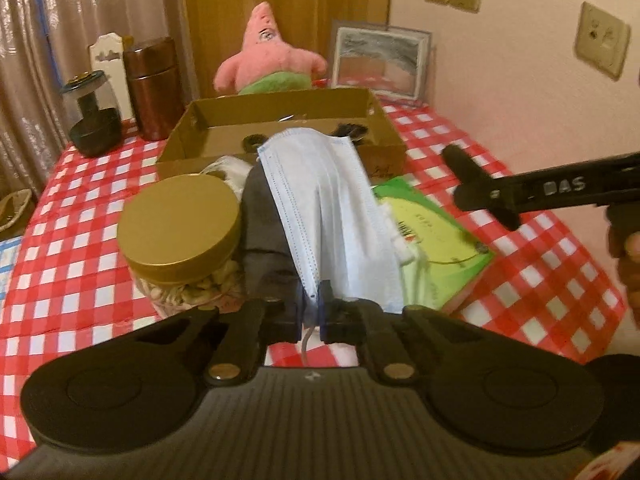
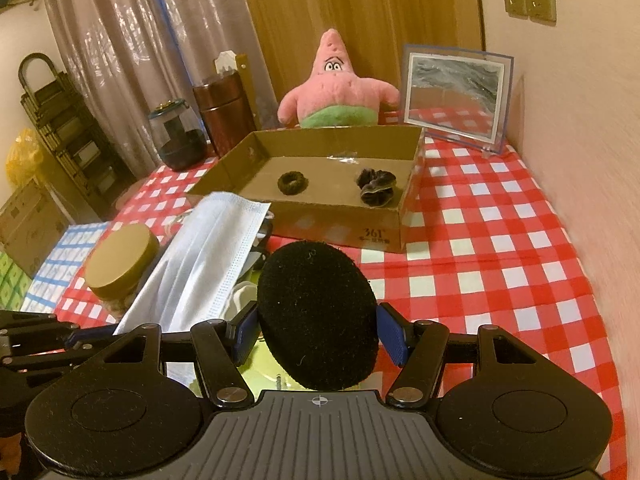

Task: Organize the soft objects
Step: 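Grasp the white face mask with the left gripper while the right holds the puff, then lower the mask and puff into the box and open both grippers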

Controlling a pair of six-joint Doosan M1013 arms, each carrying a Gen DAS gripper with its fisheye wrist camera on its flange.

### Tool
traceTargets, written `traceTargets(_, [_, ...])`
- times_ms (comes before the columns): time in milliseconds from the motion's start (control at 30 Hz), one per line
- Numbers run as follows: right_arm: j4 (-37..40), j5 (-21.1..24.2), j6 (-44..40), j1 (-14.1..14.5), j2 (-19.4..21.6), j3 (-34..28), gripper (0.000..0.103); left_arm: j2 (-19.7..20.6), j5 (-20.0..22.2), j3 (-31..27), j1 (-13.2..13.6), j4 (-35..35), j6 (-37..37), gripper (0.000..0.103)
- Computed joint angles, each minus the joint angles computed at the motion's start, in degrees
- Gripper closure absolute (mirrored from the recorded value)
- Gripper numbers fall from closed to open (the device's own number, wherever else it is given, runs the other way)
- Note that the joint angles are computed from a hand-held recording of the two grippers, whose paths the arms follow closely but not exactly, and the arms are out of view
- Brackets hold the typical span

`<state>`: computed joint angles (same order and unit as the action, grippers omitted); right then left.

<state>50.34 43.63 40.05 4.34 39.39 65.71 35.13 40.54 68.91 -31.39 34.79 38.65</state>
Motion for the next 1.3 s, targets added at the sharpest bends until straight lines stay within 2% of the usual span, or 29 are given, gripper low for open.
traceTargets(233, [0.62, -0.90, -0.42, -0.04, -1.23, 0.98, 0.041, -1.86, -4.20, 1.20, 0.64, -1.87, 0.10, 0.098])
traceTargets(467, [0.98, -1.51, 0.31, -0.01, -2.02, 0.88, 0.041, -3.13, -8.45, 0.88, 2.77, -5.81, 2.27, 0.098])
traceTargets(733, [-0.38, -1.33, 2.74, 0.36, -0.56, -2.77, 0.041, -1.89, -9.03, -3.69, 5.55, -10.29, 8.25, 0.098])
traceTargets(1000, [-4.84, 0.47, 7.76, 1.19, 4.43, -11.47, 0.041, 2.78, -6.13, -12.97, 8.29, -16.09, 17.36, 0.098])
traceTargets(1300, [-12.19, 3.98, 16.91, 2.58, 12.89, -26.81, 0.041, 11.88, 3.29, -28.15, 11.48, -22.06, 27.68, 0.098])
